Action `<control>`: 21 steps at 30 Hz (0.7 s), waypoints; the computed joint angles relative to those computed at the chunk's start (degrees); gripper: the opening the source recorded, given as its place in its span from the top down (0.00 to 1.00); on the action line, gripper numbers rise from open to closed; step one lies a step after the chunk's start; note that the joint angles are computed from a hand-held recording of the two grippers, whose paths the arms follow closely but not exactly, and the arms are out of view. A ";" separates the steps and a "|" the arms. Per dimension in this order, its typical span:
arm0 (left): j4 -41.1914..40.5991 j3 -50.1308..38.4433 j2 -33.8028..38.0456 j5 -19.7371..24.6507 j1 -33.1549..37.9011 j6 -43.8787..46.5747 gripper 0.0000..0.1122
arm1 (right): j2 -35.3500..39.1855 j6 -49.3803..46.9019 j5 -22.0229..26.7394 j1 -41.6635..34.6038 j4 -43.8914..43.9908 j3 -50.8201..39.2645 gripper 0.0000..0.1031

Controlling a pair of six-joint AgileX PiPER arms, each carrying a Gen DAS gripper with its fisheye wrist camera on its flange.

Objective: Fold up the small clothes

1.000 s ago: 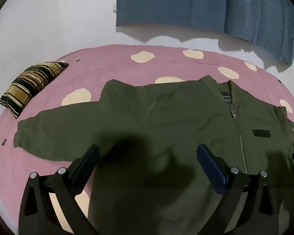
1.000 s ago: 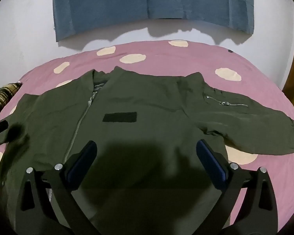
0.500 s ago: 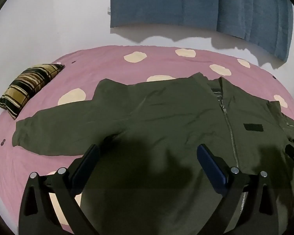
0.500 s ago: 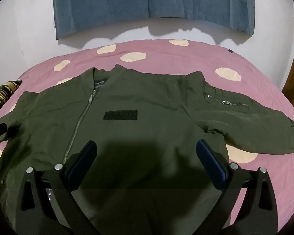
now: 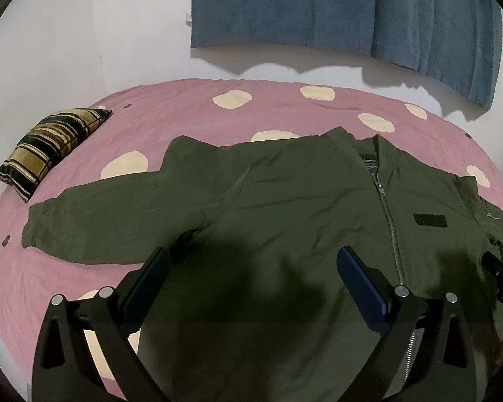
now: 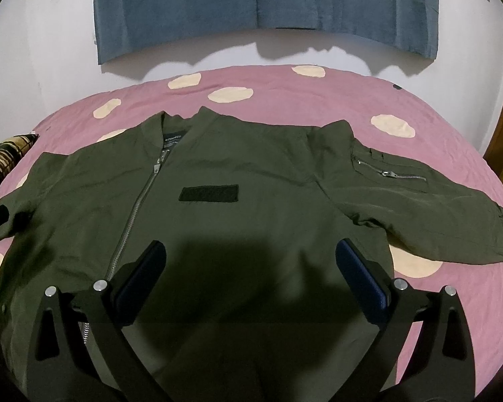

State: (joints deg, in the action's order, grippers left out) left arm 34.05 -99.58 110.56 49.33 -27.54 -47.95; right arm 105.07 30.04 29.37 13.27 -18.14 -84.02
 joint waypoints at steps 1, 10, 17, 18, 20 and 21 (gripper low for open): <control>0.08 -0.07 -0.05 0.16 -0.06 0.00 0.12 | 0.01 -0.09 0.07 0.01 0.08 -0.09 0.02; 0.13 0.04 -0.48 0.66 -0.17 -0.37 0.12 | 0.35 -1.08 0.83 -0.06 1.03 -0.70 0.02; 0.26 0.28 -0.75 0.77 -0.25 -0.64 0.12 | 0.36 -1.36 0.92 -0.08 1.34 -0.65 0.02; 0.14 0.22 -0.67 0.69 -0.13 -0.49 0.12 | 0.37 -1.34 0.85 -0.08 1.36 -0.57 0.02; 0.07 0.20 -0.67 0.70 -0.09 -0.45 0.12 | 0.25 -1.22 0.69 -0.05 1.27 -0.29 0.02; 0.02 0.17 -0.66 0.72 -0.07 -0.40 0.12 | 0.14 -1.17 0.68 -0.03 1.28 -0.13 0.02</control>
State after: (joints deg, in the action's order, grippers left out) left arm 34.07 -99.41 109.91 50.05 -27.61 -48.35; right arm 105.21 28.87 30.05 13.24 -16.86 -84.15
